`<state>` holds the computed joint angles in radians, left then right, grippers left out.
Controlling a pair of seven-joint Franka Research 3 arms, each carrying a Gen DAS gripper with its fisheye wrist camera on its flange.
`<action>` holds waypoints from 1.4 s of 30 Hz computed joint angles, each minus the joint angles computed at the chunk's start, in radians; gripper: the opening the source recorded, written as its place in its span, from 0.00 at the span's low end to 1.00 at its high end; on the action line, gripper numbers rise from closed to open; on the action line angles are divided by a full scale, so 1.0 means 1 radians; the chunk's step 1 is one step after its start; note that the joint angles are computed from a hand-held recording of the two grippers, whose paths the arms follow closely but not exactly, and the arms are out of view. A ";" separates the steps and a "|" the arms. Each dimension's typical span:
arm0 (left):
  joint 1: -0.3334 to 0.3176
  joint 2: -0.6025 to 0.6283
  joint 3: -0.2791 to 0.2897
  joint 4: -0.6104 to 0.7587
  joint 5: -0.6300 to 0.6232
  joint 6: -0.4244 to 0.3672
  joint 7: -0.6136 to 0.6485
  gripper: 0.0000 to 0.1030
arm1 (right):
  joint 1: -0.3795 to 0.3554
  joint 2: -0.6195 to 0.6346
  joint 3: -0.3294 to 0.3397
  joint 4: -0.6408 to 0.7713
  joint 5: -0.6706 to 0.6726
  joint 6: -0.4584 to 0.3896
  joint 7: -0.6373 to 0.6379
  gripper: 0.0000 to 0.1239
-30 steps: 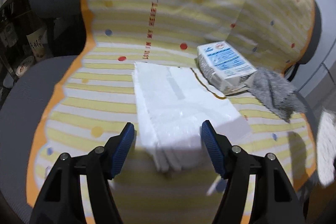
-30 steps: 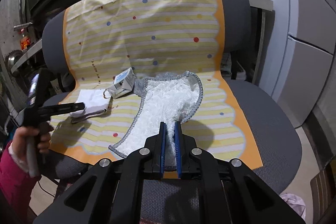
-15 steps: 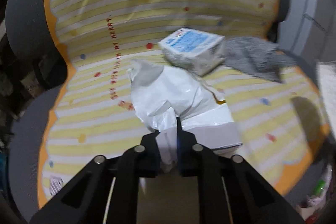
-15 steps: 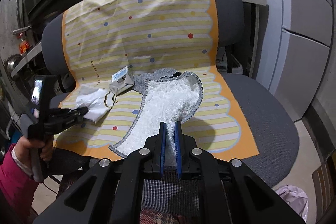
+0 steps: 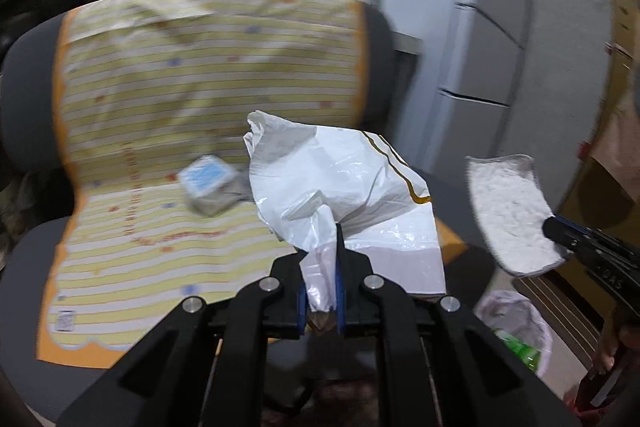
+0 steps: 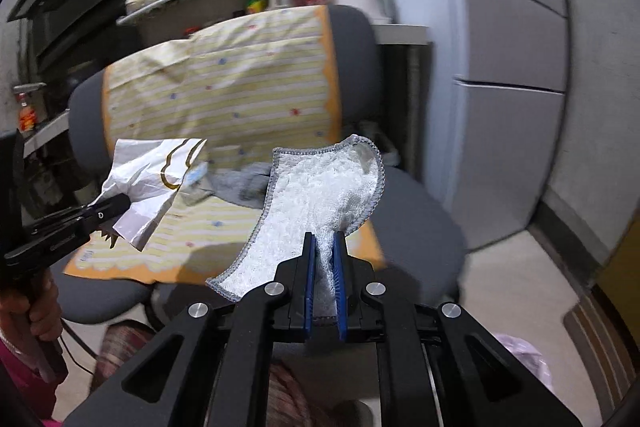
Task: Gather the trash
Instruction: 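Carry the bag and tray to the bin and open both tools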
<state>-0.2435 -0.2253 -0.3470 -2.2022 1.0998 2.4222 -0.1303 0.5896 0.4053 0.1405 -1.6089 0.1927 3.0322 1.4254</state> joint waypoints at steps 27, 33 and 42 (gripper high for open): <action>-0.216 0.434 0.132 0.390 -0.060 0.167 0.247 0.08 | -0.040 -0.154 -0.267 -0.326 -0.466 -0.054 0.736 0.30; -0.228 0.472 0.131 0.417 -0.086 0.199 0.301 0.08 | -0.040 -0.181 -0.277 -0.349 -0.519 0.024 0.800 0.30; -0.262 0.691 0.108 0.659 -0.319 0.226 0.675 0.08 | 0.015 -0.212 -0.368 -0.384 -0.549 0.122 0.859 0.30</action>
